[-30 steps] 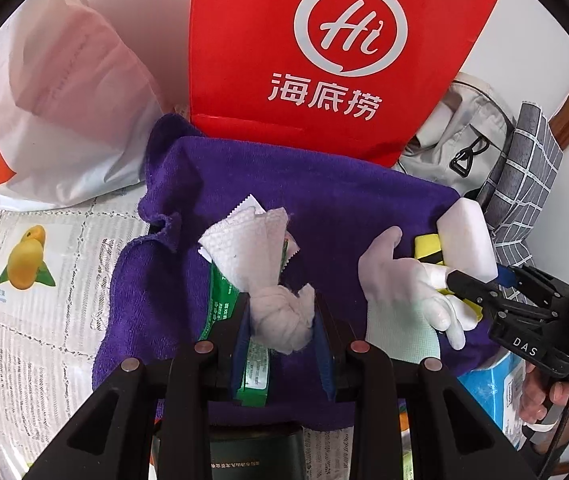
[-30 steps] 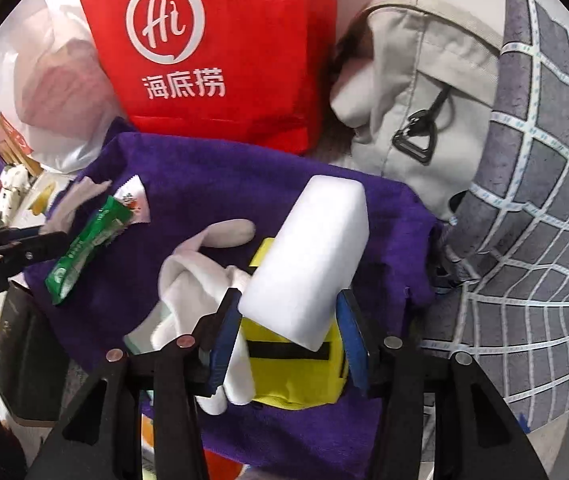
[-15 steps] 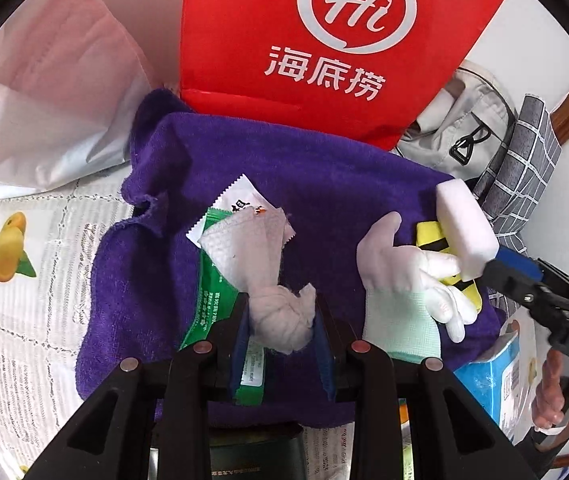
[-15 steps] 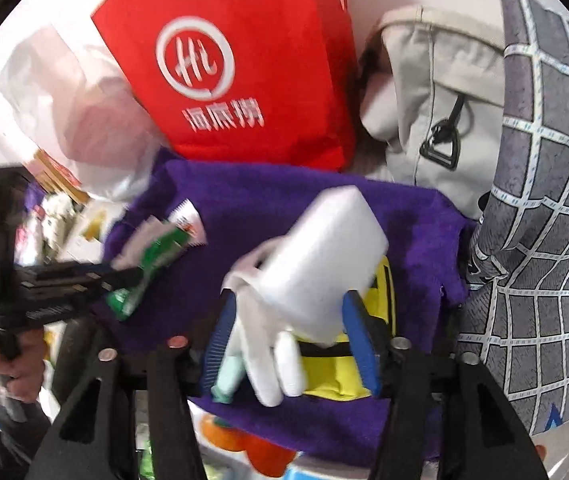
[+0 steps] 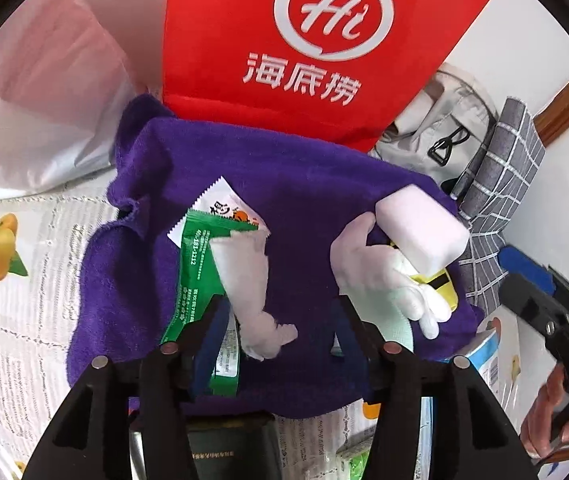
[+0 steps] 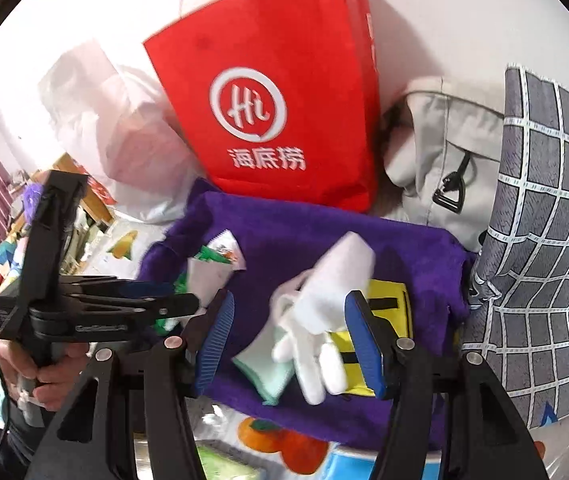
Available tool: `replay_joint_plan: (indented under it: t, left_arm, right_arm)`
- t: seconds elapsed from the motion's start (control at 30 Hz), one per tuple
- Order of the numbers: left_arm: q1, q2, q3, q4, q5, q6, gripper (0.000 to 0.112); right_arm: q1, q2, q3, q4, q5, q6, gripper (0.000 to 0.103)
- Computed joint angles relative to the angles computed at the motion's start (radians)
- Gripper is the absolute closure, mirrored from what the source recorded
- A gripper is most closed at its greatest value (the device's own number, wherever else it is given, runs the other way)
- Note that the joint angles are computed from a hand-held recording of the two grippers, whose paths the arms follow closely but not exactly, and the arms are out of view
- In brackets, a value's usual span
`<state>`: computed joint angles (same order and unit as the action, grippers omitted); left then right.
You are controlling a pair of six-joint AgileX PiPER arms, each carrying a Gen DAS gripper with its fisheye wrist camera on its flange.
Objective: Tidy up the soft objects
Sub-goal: 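Lower the tissue and sponge onto the purple towel and open both grippers, then grasp the green wipes pack with the right gripper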
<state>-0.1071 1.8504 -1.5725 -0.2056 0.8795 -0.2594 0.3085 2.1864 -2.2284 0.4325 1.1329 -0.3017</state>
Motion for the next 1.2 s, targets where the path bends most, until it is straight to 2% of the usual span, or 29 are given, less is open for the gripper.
replay_joint_plan:
  t: [0.07,0.2,0.33,0.4,0.5,0.6,0.67,0.8,0.87,1.13,1.2]
  left_arm:
    - [-0.003,-0.021,0.009,0.029,-0.005,-0.020,0.060]
    - [0.004,-0.045,0.021,0.026,-0.015,-0.039,0.057]
    - [-0.002,-0.052,0.021,0.012,-0.011,-0.033,0.057]
    - [-0.012,-0.055,0.014,0.012,-0.009,-0.034,0.057]
    - [-0.022,-0.077,0.024,0.010,-0.011,-0.021,0.057]
    - [-0.027,-0.091,0.028,0.016,-0.015,-0.022,0.057]
    - [-0.019,-0.099,0.033,0.007,-0.018,-0.021,0.057]
    - [-0.001,-0.116,0.048,-0.004,-0.025,-0.022,0.057]
    - [0.008,-0.126,0.058,-0.020,-0.032,-0.005,0.057]
    - [0.011,-0.134,0.063,-0.029,-0.035,0.005,0.057]
    - [0.008,-0.136,0.063,-0.028,-0.038,0.004,0.057]
  right_arm:
    - [0.001,-0.049,0.075,0.007,-0.028,-0.012,0.046]
    - [0.040,-0.197,0.333,-0.049,-0.118,-0.035,0.045]
    - [0.061,-0.347,0.650,-0.005,-0.234,-0.058,0.035]
    - [0.089,-0.413,0.799,-0.032,-0.321,-0.015,0.035]
    - [0.136,-0.465,0.934,-0.088,-0.397,0.116,0.034]
    - [0.200,-0.480,0.997,-0.180,-0.437,0.236,0.032]
    - [0.264,-0.493,1.024,-0.341,-0.485,0.385,0.031]
    - [0.315,-0.480,1.040,-0.472,-0.515,0.549,0.023]
    - [0.346,-0.461,1.030,-0.582,-0.508,0.648,0.023]
    - [0.413,-0.412,1.002,-0.779,-0.482,0.855,0.014]
    - [0.431,-0.394,0.980,-0.799,-0.451,0.891,0.014]
